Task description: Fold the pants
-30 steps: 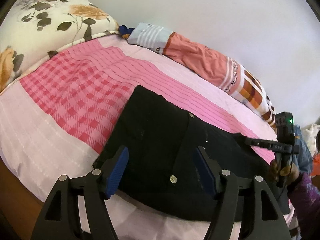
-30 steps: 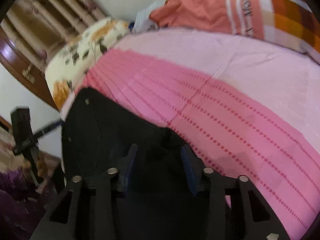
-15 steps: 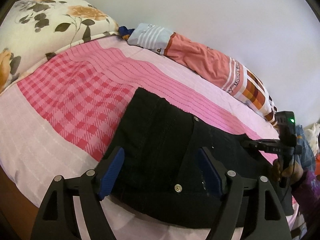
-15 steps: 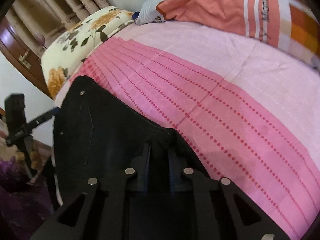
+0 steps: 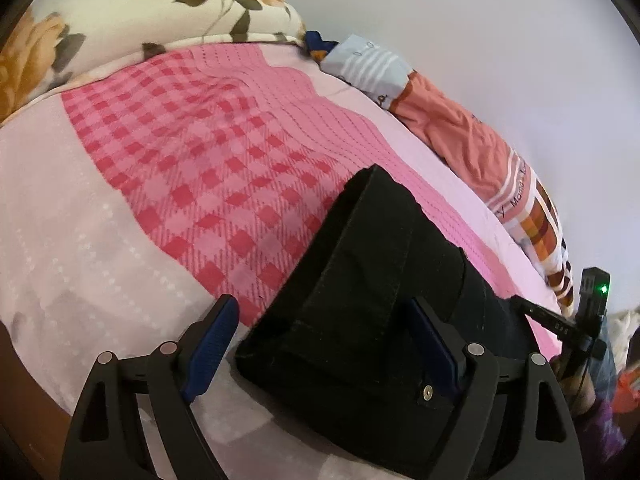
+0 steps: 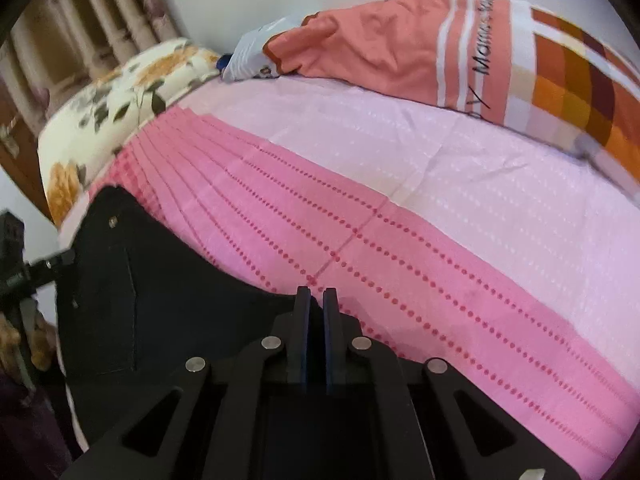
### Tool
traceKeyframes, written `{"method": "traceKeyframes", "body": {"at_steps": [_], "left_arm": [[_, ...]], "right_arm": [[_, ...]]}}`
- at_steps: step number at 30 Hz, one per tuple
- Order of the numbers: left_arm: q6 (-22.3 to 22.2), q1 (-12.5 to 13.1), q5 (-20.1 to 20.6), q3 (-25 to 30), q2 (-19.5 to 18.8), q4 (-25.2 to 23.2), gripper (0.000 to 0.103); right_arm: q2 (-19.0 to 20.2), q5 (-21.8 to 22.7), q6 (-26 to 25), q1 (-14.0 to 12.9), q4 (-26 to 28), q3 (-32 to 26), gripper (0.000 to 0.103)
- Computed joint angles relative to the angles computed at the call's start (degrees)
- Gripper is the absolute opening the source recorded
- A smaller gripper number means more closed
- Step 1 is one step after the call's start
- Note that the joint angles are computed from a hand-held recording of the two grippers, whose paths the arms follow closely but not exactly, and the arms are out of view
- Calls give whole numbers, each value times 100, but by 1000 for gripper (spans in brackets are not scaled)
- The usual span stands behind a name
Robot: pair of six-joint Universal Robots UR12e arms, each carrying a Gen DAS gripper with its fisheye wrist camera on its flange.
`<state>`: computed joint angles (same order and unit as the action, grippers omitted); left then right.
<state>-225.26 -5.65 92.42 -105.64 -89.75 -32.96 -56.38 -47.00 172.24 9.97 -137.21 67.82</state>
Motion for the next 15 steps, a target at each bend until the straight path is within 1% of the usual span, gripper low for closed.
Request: {"method": "traceKeyframes", "body": {"at_steps": [1,3,4,5,6,7,9,10,12,14,15], "left_arm": [[43,-14,43,18,5,-51,85],[135,-38,120,49,16,-90,85],[171,-37,114,69,15,-79,85],[209,-52,132,85,25,-29,85],[260,-83,197,108,28,29,85],[336,-122,286,151,22,50,85],[563,-155,258,265,-12,9,85],[705,-172,223,310,-29,14,85],[989,-216,218,372,-79,79,85],[1337,-237,148,430,-149,63,85],[1526,-238,118,460,-201,8,85]], "right_arm": [[-4,164,106,-33,-108,61,4],[13,531,559,-118,-369,161,9],[51,841,889,-182,-479,179,12],[66,992,1223,-228,-668,214,14],[54,986,1513,-255,-934,264,16],[26,946,1676,-272,-1153,308,16],[-39,1000,2008,-311,-1693,416,16],[-70,1087,2036,-320,-1798,449,16],[-143,1123,1554,-267,-1442,442,16],[-161,992,915,-152,-621,344,16],[-143,870,743,-104,-295,290,16]]}}
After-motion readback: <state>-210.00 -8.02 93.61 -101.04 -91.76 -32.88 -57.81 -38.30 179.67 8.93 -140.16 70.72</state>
